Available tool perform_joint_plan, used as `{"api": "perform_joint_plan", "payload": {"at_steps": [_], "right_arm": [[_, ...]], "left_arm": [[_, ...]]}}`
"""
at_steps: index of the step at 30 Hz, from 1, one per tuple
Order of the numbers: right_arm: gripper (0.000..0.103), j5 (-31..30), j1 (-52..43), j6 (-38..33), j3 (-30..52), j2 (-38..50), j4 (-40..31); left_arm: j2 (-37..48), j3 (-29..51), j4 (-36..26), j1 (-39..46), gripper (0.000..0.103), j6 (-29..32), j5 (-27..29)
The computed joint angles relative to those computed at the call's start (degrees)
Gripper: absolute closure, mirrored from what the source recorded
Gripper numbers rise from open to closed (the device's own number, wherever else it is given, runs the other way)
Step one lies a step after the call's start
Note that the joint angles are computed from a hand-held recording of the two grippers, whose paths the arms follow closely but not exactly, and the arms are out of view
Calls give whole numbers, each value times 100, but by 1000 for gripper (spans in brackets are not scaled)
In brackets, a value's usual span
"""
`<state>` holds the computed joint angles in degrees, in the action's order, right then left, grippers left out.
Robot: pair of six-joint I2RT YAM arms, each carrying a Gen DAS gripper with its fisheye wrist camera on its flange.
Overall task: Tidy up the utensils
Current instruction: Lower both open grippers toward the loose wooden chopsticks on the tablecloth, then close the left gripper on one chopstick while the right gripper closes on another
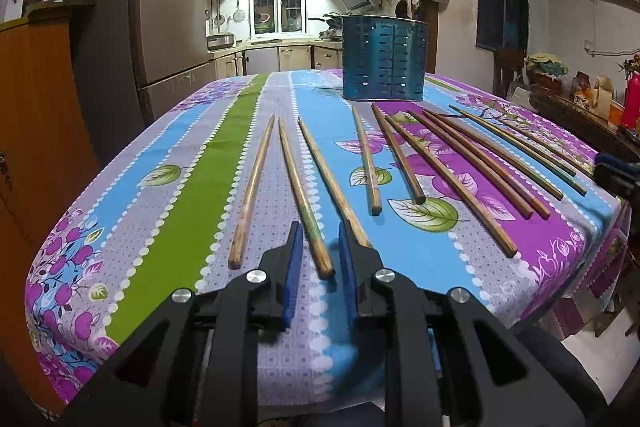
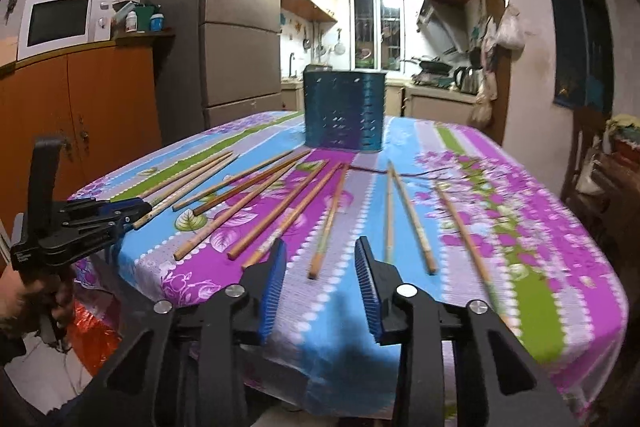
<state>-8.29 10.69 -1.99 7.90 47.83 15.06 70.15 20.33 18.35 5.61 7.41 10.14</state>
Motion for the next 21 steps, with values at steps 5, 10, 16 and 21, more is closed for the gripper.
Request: {"api": "perform_joint_plan", "payload": {"at_steps": [5, 10, 16, 21], "right_arm": [[78, 319, 333, 115, 154, 1203, 816], [85, 586, 475, 152, 232, 1892, 1239], [89, 552, 460, 198, 166, 2045, 1549], [94, 474, 403, 313, -46, 2057, 1922]], "left_arm": [[11, 31, -16, -22, 86, -12, -24], [34, 1, 81, -41, 86, -24, -52], [91, -105, 358, -117, 92, -80, -124], [136, -207, 620, -202, 95, -161, -266]]}}
